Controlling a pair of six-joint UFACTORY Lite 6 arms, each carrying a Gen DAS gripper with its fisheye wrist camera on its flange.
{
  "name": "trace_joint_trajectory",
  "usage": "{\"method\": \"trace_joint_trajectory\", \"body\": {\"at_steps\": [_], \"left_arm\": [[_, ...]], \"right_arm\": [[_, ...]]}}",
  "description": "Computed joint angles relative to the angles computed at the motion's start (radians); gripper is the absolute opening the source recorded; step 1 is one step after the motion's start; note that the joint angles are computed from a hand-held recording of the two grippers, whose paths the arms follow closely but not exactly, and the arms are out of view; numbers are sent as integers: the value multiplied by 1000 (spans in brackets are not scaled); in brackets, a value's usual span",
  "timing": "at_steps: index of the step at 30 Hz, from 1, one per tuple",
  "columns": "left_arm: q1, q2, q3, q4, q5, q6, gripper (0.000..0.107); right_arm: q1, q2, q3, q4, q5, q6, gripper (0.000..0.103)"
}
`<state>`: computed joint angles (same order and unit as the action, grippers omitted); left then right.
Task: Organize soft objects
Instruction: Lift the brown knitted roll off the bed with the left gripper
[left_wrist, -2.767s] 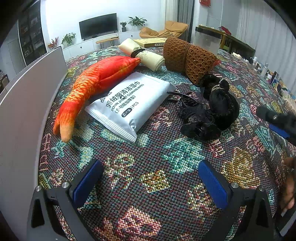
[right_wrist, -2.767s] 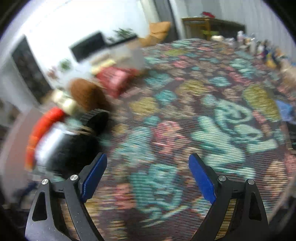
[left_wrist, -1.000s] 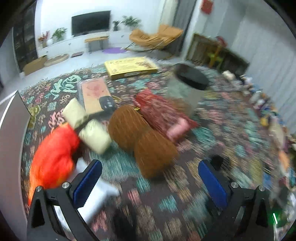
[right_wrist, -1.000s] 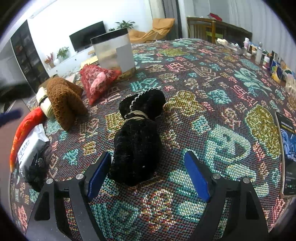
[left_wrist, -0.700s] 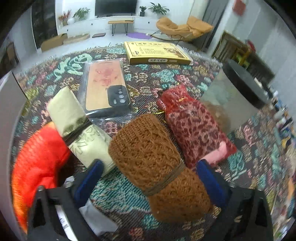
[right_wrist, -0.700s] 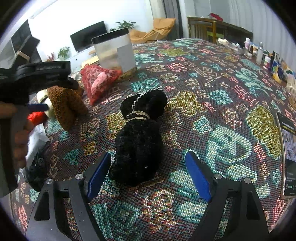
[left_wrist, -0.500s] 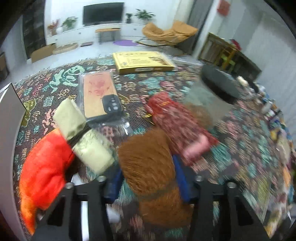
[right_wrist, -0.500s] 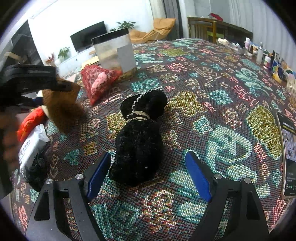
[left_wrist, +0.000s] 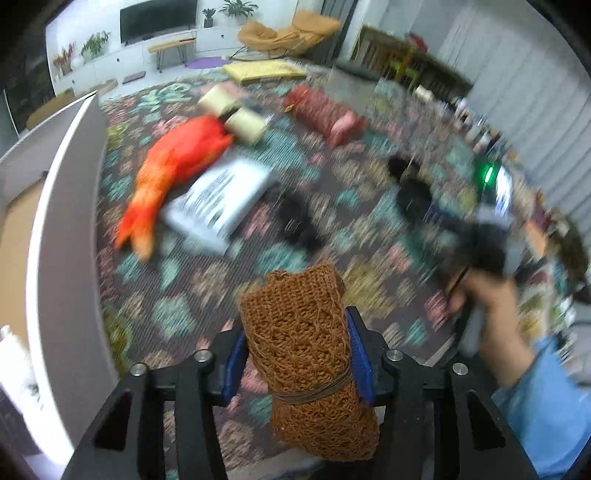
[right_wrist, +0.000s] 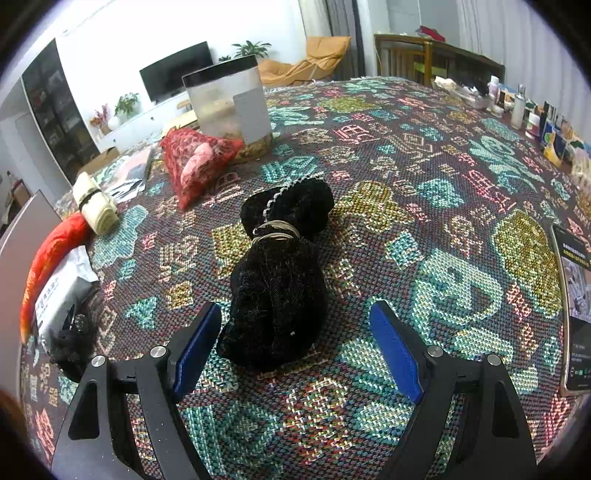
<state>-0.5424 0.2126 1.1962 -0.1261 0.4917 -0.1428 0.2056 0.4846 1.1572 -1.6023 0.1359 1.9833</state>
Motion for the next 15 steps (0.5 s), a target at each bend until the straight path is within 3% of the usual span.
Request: {"method": "trace_joint_trajectory", "body": {"at_steps": [5,7,11,14,15], "left_arm": [[-56,33,-104,252,-112,-270,62],[-68,52,-111,282,-132,-312,75],[-97,100,-113,480,-149,-499,77],[-66,143,-115,390,-208,-433,79],[-56,137,-130,364,-246,-423,85]], "right_arm": [[0,-1,-1,-16,0,21,84],[0,-1,-1,-8,2,11,84],[-1,-4,-4,-8,1,10,84],[-1,-4,-4,-8,1,10,84],[-1,-4,-4,-8,1,10,84]]}}
